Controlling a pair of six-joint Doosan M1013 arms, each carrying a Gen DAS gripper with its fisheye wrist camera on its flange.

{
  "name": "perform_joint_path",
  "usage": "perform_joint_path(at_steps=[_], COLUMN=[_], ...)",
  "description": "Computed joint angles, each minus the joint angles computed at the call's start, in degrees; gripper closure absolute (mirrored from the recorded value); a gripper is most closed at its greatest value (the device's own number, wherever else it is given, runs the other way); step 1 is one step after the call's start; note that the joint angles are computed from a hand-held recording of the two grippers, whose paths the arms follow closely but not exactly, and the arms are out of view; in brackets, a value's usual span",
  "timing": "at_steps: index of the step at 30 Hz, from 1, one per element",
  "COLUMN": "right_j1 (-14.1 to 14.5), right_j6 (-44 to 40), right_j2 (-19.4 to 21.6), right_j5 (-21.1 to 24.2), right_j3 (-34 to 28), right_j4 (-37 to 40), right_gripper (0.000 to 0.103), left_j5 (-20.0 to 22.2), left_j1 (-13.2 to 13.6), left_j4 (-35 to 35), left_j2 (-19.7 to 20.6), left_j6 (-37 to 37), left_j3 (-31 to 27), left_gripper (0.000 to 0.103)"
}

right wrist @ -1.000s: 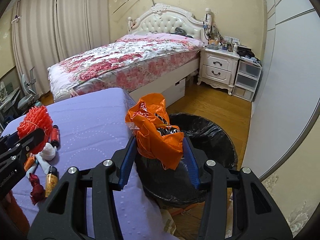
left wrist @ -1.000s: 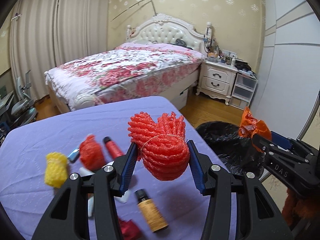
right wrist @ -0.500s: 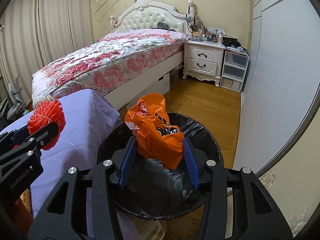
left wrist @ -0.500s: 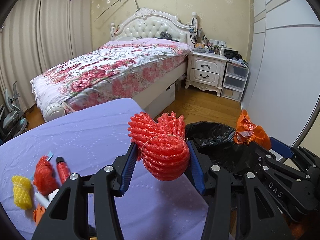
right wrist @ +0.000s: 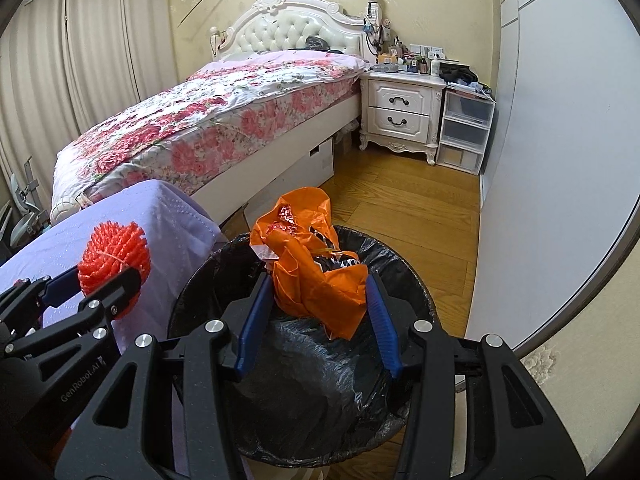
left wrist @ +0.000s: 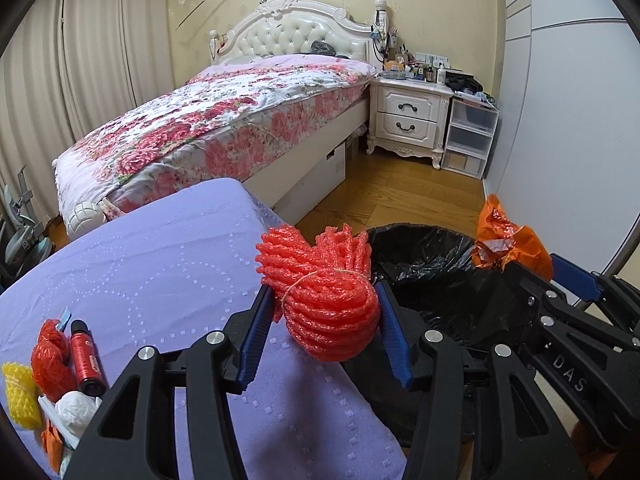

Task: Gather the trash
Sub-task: 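Carry both items over the black bin and open both tools to drop them, then return both tools to the table and grasp the yellow foam net with the left tool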

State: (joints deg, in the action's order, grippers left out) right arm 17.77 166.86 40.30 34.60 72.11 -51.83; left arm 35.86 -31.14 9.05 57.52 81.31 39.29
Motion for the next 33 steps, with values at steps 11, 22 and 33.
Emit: perform_joint_path(at_steps=[11,22,33], right_j1=[-0.3,0.2,2.4], right_j6=[2.6,4.3,1.3], right_j2=[0.0,-1.3,-2.2], right_j5=[1.1,2.2,0.6], right_j3=[0.0,1.3,2.4], right_j4=[-2.2,-3.4,-0.2], right_gripper=[0.041,0.039,0.038], left_j5=[2.3,0.0,-4.6], left_j1=[0.0,0.3,1.6], left_j4=[0.7,1.4,7.8], left_j2=[1.5,-1.6,-7.9], left_j6=[-1.4,-2.9,-9.7], left_j3=[-2.9,1.8,12.4], left_gripper=[0.021,0.019,0.019])
